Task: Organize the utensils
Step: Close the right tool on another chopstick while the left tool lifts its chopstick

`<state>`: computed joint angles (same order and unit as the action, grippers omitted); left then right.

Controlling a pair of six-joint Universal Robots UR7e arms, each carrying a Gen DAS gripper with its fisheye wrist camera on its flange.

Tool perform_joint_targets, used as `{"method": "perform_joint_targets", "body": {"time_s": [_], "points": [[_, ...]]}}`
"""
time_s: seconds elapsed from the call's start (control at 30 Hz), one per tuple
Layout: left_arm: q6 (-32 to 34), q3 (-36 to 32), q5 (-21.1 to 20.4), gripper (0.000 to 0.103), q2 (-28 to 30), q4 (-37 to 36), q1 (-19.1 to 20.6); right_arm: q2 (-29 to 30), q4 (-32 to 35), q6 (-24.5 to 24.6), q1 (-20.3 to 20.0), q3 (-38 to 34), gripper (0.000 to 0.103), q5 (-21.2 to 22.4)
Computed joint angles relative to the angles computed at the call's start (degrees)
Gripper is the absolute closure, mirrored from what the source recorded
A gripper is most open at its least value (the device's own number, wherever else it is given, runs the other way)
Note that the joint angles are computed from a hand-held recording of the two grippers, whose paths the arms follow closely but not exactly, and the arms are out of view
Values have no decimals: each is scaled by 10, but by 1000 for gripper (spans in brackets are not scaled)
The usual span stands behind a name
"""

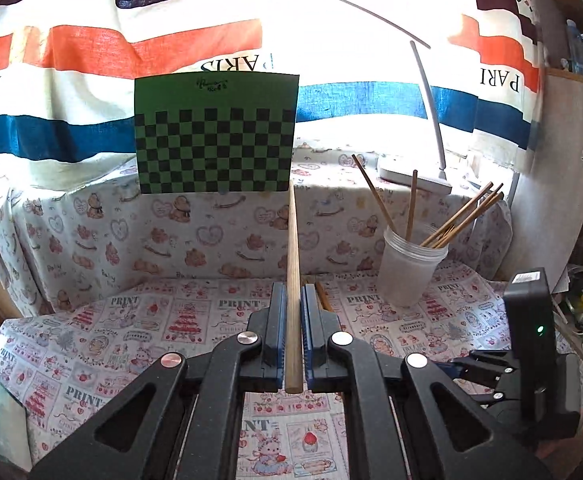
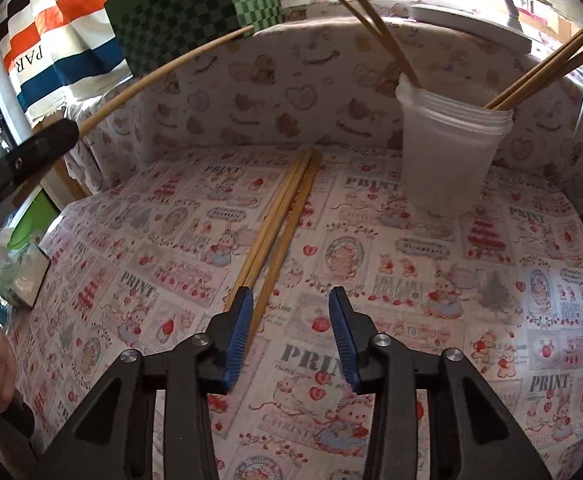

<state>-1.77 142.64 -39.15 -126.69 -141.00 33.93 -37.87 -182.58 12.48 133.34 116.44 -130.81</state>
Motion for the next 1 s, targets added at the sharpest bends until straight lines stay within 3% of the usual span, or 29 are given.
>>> {"method": "perform_joint_targets", "body": {"time_s": [0.17,0.27,0.4,0.53,0.67,0.73,0.83,1.0], "points": [[-8,-4,-1,97,-10,18,-1,20,26,-5,13,-13,67,-19],[-3,-1,2,97,-22,22,-12,24,41,-20,13,-17,68,-10],[-1,5,28,97,-41,25,-36,37,73,-12,20,-28,77,-33],[11,6,20,97,-51,-2,-37,43,66,3,20,-29,96,-54],[32,13,18,97,-65,-37,-46,37,60,19,18,-24,97,-73],[40,18,28,97,-66,-52,-52,29,2,11,22,-11,97,-78],[43,19,30,97,-59,-60,-49,20,-138,-36,35,11,98,-86],[49,21,28,97,-61,-75,-51,40,-419,-188,65,18,98,-94]]}}
